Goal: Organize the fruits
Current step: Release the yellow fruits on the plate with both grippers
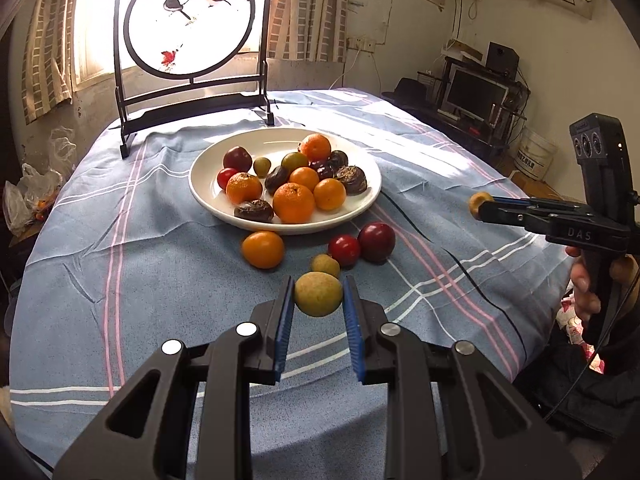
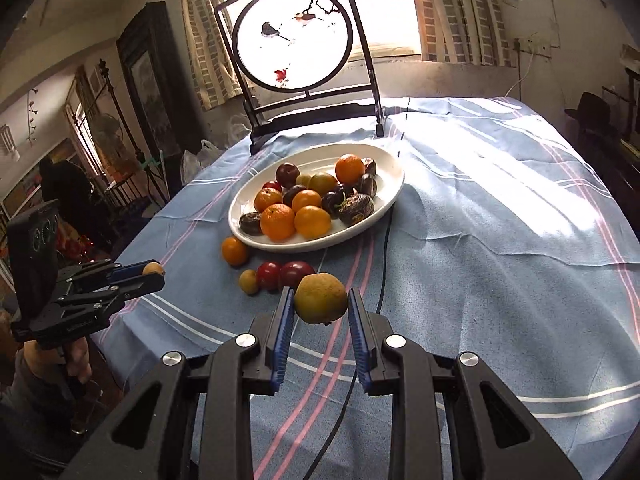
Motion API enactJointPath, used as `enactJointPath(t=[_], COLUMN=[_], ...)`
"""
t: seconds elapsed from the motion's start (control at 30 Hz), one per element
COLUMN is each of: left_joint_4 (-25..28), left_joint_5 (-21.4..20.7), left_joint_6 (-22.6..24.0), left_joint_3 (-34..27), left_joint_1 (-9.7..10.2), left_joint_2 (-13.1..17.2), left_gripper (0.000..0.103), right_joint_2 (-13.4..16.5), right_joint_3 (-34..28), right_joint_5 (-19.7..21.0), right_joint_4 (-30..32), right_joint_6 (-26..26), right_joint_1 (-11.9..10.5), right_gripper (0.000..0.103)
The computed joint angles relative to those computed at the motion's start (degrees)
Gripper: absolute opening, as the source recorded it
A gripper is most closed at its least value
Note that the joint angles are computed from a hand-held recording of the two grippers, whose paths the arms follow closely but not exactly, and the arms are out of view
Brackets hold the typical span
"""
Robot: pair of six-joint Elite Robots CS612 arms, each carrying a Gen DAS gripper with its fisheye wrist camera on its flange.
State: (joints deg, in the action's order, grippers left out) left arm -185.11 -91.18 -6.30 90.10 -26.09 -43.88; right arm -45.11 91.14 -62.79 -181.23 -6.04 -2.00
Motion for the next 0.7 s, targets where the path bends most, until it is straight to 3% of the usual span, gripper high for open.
enactJointPath(t=[0.23,0.37,0.57,0.63,0.7], left_joint_4=[3.1,7.1,15.0,17.9,19.1], left_joint_5=[1.0,0.6,1.0,0.3,-0.3], left_joint_6=[-0.2,-1.6,-3.4,-4.9,-6.3], left_joint_3=[-6.9,-14.4,-25.9,-28.9,-30.2], left_joint_1=[0.58,1.45,2.62,3.14,3.54], left_joint_2=[2.2,5.8,12.4,14.0,14.6], left_gripper=[0.023,0.023,0.023,0.024,0.026], right_joint_2=[2.5,6.3,13.3,15.3,16.1], right_joint_3=[-8.1,-17.1,-31.2,-34.6,-35.8], right_joint_5=[1.8,2.1,-2.7,-2.5,-3.3], right_joint_4=[5.1,11.6,19.7,21.2,20.1], right_joint_6=[2.6,4.1,4.3,5.3,6.3], right_joint_1=[0.7,2.1,4.7,4.9,5.1], right_gripper=[0.027,0.027,0.028,0.03,0.049])
